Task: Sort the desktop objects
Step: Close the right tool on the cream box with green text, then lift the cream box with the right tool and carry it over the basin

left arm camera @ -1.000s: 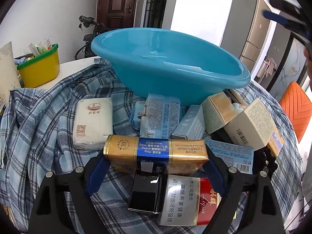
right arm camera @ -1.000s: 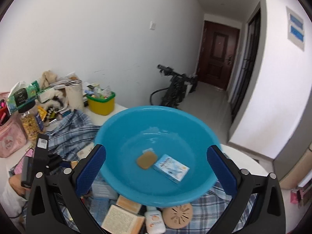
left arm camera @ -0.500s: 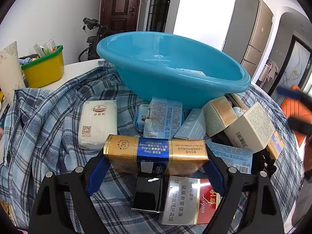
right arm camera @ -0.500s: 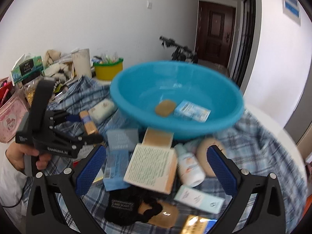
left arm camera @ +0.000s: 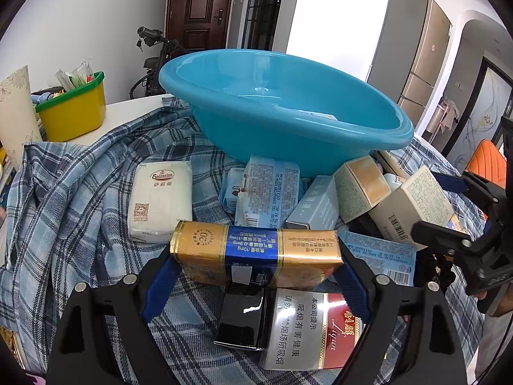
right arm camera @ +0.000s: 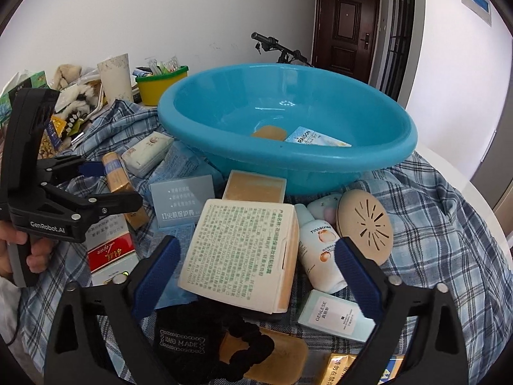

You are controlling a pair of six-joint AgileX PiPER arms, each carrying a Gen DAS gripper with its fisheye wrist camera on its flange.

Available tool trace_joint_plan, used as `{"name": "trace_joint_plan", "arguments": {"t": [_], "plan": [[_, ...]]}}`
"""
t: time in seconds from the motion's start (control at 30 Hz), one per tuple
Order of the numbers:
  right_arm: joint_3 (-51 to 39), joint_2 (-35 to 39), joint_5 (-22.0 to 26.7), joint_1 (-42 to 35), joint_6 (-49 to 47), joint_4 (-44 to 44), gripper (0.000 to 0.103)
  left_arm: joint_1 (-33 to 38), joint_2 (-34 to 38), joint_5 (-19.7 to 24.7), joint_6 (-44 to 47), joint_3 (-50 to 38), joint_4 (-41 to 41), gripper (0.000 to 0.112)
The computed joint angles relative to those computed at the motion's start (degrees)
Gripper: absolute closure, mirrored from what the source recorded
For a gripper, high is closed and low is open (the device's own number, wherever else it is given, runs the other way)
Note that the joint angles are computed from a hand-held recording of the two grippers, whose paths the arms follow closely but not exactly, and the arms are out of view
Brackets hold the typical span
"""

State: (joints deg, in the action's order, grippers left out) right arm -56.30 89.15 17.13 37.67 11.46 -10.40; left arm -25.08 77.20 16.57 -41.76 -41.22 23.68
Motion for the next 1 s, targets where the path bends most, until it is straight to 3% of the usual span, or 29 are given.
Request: {"name": "trace_joint_plan", "arguments": {"t": [0.13, 0.23, 0.47, 0.7, 1.0], "plan": [[0.39, 0.63, -0.53, -0.14, -1.30, 1.24, 0.018, -0.29, 0.11, 0.15, -0.66, -0.08, 0.70, 0.023], [0.65, 0.97, -1.12, -0.48, -4.02, 3.92, 0.035, -0.43, 0.24, 0.26, -0.57, -0.19, 0.51, 0.023], [2.65, -1.05, -3.10, -0.98, -2.05, 3.15, 0.047, -0.43, 0.28, 0.10, -0.64, -0.13, 0.52, 0.023], [4.20, -5.09, -4.17, -2.95, -9.60, 10.61, 0.047, -0.48, 0.29, 0.03, -0.34, -0.12, 0.35, 0.023], [3.73, -7.87, -2.39, -1.98, -11.01, 10.17, 0.047, -0.54, 0.26, 0.01, -0.07, -0.24, -0.23, 0.023]]}}
